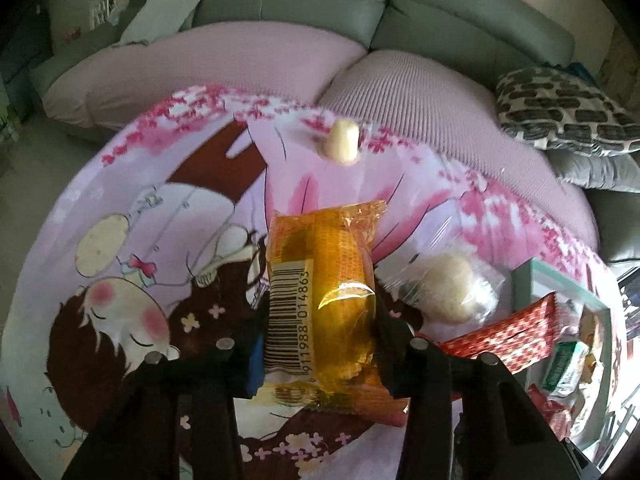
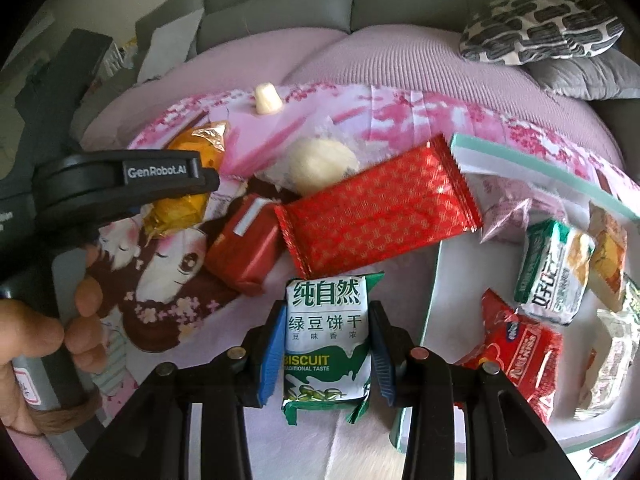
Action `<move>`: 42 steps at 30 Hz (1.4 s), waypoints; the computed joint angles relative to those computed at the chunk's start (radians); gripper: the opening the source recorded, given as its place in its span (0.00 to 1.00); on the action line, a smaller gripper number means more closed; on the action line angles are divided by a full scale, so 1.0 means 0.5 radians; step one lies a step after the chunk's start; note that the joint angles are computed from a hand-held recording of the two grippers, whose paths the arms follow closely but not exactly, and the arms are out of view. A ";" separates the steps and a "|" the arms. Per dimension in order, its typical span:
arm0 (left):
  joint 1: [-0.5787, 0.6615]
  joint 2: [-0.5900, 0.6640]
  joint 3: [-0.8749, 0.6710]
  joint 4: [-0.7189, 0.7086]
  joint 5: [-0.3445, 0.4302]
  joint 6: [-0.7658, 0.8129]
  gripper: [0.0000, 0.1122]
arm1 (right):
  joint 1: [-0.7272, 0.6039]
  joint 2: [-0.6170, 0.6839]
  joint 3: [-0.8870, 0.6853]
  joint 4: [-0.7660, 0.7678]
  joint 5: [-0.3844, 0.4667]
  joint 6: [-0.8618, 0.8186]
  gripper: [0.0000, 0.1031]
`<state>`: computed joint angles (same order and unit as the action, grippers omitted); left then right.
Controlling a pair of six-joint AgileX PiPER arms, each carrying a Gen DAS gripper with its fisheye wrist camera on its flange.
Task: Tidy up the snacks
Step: 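Carry the yellow cake packet and green biscuit packet over the tray with both tools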
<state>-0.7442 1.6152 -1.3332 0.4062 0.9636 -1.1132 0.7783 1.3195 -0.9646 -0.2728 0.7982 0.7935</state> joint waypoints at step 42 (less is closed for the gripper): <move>-0.784 0.589 -1.269 -0.108 0.319 0.505 0.41 | -1.953 -0.863 0.167 0.519 0.340 -0.904 0.41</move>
